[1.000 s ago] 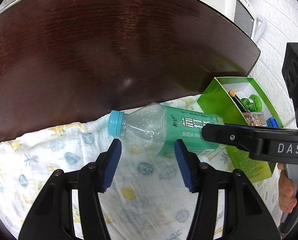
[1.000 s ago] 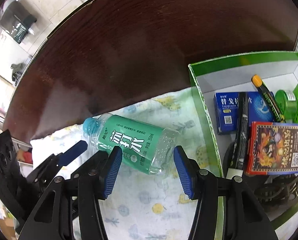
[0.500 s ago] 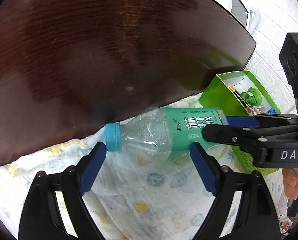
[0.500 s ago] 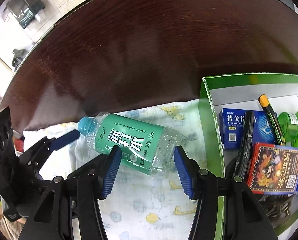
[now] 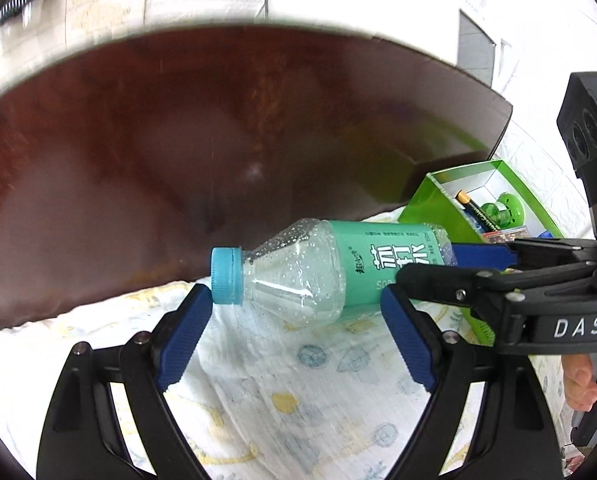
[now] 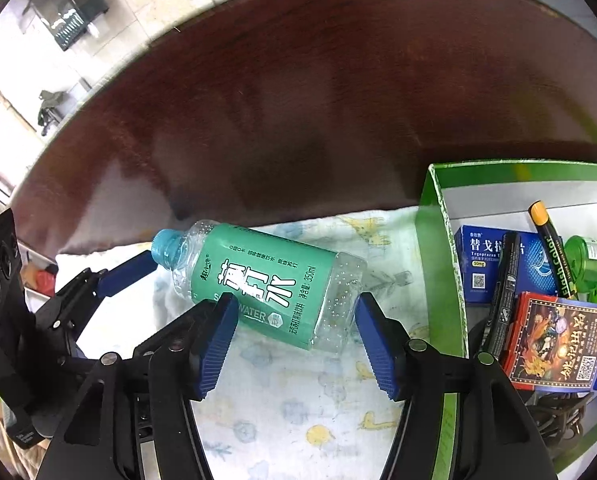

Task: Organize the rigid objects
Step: 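Lower the bottle into the green box and open the right gripper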

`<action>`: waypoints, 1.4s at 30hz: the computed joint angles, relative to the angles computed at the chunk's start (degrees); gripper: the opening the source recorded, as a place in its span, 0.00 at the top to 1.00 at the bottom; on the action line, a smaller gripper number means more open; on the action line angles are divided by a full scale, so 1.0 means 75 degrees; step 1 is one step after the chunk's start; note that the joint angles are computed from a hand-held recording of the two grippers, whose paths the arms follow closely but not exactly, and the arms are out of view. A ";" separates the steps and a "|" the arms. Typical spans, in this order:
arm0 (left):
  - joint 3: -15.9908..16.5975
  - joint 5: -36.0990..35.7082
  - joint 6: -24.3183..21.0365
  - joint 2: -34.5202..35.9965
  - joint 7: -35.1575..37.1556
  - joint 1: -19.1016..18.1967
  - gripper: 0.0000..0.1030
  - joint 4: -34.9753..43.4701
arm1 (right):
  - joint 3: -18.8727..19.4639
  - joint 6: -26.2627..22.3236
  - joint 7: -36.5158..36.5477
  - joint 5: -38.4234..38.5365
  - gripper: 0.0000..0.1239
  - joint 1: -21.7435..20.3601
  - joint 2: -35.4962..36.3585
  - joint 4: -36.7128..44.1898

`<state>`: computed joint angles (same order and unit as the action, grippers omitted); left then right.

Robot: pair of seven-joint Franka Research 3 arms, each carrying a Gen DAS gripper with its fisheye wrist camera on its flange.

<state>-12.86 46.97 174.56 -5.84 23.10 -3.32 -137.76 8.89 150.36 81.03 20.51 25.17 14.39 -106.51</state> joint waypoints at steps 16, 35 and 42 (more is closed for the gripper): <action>-0.0548 0.0670 -0.1088 0.0465 -0.0015 -0.0911 0.17 0.1854 | -0.0337 0.1162 -0.2682 0.2349 0.49 -0.0651 -0.2040 -0.1709; 0.0204 -0.1134 -0.2345 0.2932 0.1540 -0.2512 0.18 0.4456 | -0.0550 0.0780 -0.5190 0.4176 0.47 -0.1726 -0.0827 -0.0665; 0.0256 -0.1436 -0.2332 0.3032 0.1933 -0.2533 0.18 0.4451 | -0.0354 0.0757 -0.5316 0.4610 0.47 -0.1938 -0.0453 -0.0392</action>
